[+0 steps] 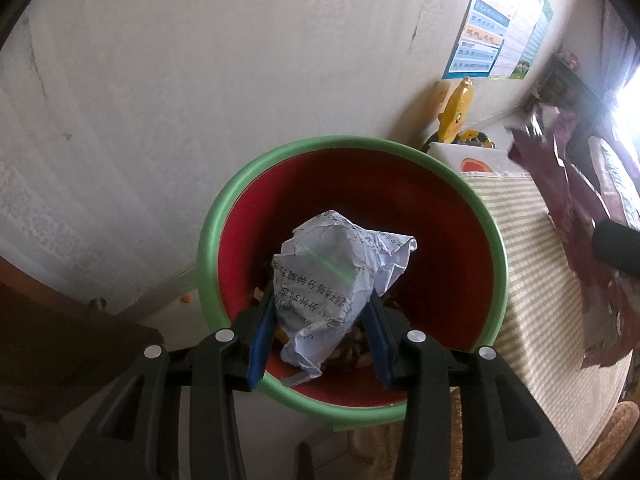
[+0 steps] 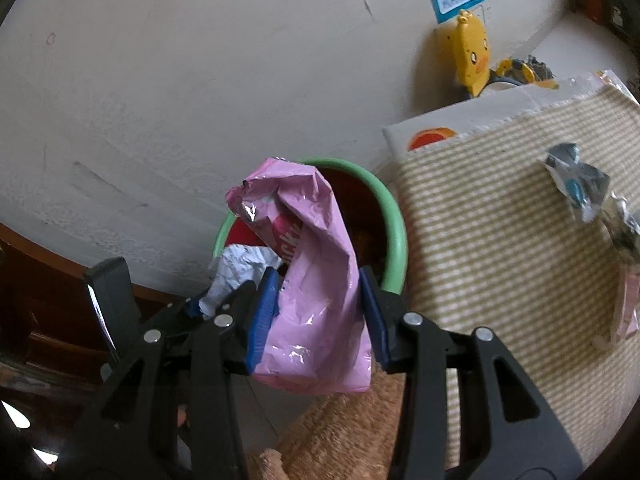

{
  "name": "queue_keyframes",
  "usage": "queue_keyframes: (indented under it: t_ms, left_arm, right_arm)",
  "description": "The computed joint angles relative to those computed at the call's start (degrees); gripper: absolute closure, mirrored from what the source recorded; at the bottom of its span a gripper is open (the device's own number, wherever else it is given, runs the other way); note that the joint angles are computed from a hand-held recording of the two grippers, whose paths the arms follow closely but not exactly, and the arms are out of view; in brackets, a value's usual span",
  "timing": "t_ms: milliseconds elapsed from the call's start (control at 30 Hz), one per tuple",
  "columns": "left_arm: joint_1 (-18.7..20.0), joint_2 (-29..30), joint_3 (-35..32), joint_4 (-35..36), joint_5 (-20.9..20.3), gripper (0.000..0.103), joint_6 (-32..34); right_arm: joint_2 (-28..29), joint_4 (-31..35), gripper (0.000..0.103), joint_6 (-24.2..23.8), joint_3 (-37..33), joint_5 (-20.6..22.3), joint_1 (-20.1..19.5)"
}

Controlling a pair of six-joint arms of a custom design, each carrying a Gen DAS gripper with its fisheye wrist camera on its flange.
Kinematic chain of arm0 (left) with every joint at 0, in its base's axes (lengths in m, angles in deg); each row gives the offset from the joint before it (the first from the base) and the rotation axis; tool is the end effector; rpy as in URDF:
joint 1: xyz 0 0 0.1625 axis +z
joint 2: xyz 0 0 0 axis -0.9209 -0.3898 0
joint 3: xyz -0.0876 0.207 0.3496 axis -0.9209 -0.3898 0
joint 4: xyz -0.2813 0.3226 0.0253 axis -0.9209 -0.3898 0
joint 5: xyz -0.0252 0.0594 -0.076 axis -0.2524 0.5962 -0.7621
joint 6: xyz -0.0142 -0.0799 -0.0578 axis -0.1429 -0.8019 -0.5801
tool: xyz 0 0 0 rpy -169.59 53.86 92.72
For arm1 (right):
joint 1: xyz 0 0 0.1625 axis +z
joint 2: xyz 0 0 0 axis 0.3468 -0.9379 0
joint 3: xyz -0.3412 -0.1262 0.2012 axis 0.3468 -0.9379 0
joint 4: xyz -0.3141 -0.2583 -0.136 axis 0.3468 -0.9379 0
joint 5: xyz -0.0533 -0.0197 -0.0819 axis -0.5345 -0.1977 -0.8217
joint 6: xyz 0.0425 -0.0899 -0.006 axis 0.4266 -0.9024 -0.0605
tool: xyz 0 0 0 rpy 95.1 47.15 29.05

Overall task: Collect trash
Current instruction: 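Drop the paper into the bucket with the left tool while the right tool drops the pink bag, then grasp the pink paper wrapper with the right tool while the left tool grasps the silver-black wrapper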

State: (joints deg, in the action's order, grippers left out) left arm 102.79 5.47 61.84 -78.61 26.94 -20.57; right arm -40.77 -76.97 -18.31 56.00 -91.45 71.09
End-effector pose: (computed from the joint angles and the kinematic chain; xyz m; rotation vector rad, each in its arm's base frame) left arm -0.2639 -0.4525 0.0150 -0.4410 2.1346 -0.8623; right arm 0.1345 -0.5862 0.2334 0.8208 -2.8683 0.1132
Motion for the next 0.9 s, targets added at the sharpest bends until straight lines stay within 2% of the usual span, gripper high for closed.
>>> queue_keyframes:
  t_ms: [33, 67, 100, 133, 267, 333, 400, 567, 600, 800, 900]
  left_arm:
    - [-0.1, 0.0, 0.0, 0.5, -0.2, 0.06, -0.6]
    - [-0.2, 0.0, 0.1, 0.8, -0.3, 0.054, -1.3]
    - [-0.2, -0.1, 0.0, 1.6, -0.4, 0.05, -2.5]
    - [-0.3, -0.2, 0.3, 1.6, -0.4, 0.043, -3.0]
    - [-0.8, -0.5, 1.0, 1.5, 0.1, 0.031, -4.2]
    - [-0.8, -0.4, 0.9, 1.8, 0.2, 0.03, -4.4]
    - [-0.7, -0.2, 0.8, 1.6, 0.1, 0.03, -4.1]
    - [-0.6, 0.3, 0.3, 0.1, 0.0, 0.03, -1.8]
    - [-0.7, 0.7, -0.1, 0.0, 0.0, 0.03, -1.2]
    - [-1.3, 1.7, -1.3, 0.3, -0.3, 0.03, 0.2]
    - [-1.7, 2.3, -1.9, 0.6, -0.7, 0.03, 0.5]
  right_arm:
    - [0.3, 0.1, 0.056, 0.2, -0.3, 0.9, 0.0]
    - [0.6, 0.4, 0.05, 0.5, -0.7, 1.7, -0.1]
    - [0.8, 0.5, 0.035, 1.1, -1.0, 2.8, -0.2]
    - [0.9, 0.3, 0.029, 1.6, -1.2, 3.2, -0.2]
    - [0.3, -0.4, 0.028, 2.6, -1.0, 3.7, -1.0]
    - [-0.5, -0.2, 0.028, 2.9, -0.7, 4.4, -2.0]
    - [-1.1, -0.6, 0.024, 2.8, -0.6, 3.2, -2.8]
    - [-2.6, -7.0, 0.019, -0.7, 0.9, -3.8, -5.2]
    - [-2.6, -9.9, 0.019, -1.6, 1.1, -6.5, -6.1]
    - [-2.0, -18.7, 0.019, 0.0, -1.8, -14.3, -11.6]
    - [-1.0, -20.4, 0.017, 1.8, -4.4, -17.5, -14.3]
